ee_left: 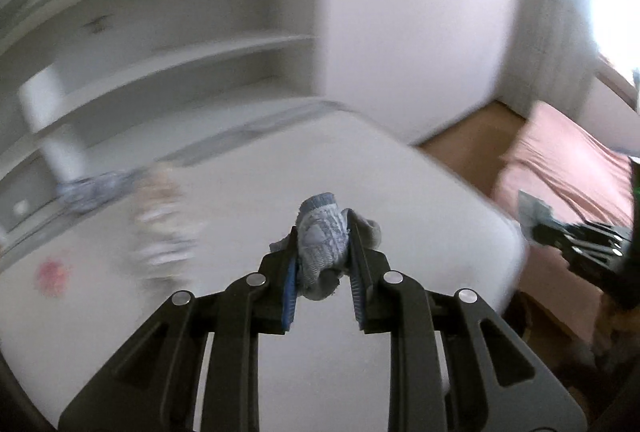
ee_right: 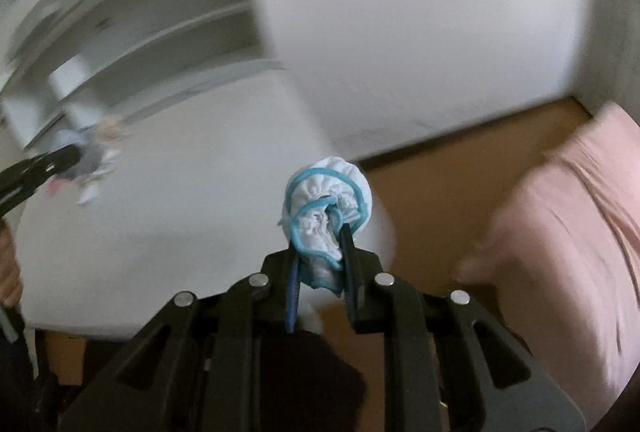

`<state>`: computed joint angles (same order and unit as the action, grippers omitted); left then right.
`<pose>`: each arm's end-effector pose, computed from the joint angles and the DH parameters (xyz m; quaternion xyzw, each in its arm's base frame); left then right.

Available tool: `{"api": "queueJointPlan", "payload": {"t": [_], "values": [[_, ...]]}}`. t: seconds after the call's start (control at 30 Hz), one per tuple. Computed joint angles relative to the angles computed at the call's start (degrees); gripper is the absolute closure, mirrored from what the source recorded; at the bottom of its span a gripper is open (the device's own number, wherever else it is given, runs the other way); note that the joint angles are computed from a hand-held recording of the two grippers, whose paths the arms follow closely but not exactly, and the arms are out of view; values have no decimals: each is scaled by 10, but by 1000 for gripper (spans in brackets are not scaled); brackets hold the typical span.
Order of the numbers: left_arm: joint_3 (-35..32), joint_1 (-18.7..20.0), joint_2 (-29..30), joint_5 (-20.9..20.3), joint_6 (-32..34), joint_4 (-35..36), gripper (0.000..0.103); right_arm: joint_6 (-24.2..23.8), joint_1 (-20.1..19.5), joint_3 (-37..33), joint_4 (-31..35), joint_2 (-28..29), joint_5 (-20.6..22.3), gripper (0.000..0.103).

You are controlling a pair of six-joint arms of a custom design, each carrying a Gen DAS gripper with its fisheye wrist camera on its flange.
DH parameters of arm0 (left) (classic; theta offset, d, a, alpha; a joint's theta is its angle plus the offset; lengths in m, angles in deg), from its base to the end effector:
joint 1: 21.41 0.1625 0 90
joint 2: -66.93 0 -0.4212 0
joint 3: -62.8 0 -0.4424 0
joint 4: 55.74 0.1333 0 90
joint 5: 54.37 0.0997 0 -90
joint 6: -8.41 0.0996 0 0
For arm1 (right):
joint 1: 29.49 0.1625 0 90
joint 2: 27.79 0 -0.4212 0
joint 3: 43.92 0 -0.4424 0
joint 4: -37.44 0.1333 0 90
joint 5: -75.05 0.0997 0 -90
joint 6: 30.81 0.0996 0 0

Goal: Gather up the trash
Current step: 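Carry the mask and grey glove over the black bin and release both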

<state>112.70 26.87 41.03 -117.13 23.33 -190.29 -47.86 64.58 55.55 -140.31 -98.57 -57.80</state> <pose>-0.4704 -0.7964 0.1186 0.4167 0.8618 -0.2223 0.1852 0.1109 -0.6344 0.3958 -0.0286 -0.8292 0.4200 0.3677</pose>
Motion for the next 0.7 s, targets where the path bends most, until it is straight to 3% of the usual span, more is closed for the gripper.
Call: {"api": "queueJointPlan", "payload": {"t": [0.27, 0.4, 0.57, 0.7], "values": [[-6, -54, 67, -136, 41, 40, 82, 104, -100, 142, -38, -155, -46, 85], [-25, -75, 116, -201, 47, 76, 82, 156, -159, 199, -29, -215, -44, 85], [-39, -89, 183, -226, 63, 74, 82, 212, -230, 233, 6, -253, -8, 85], [-97, -91, 257, -231, 61, 118, 82, 233, -285, 246, 41, -265, 25, 85]]}}
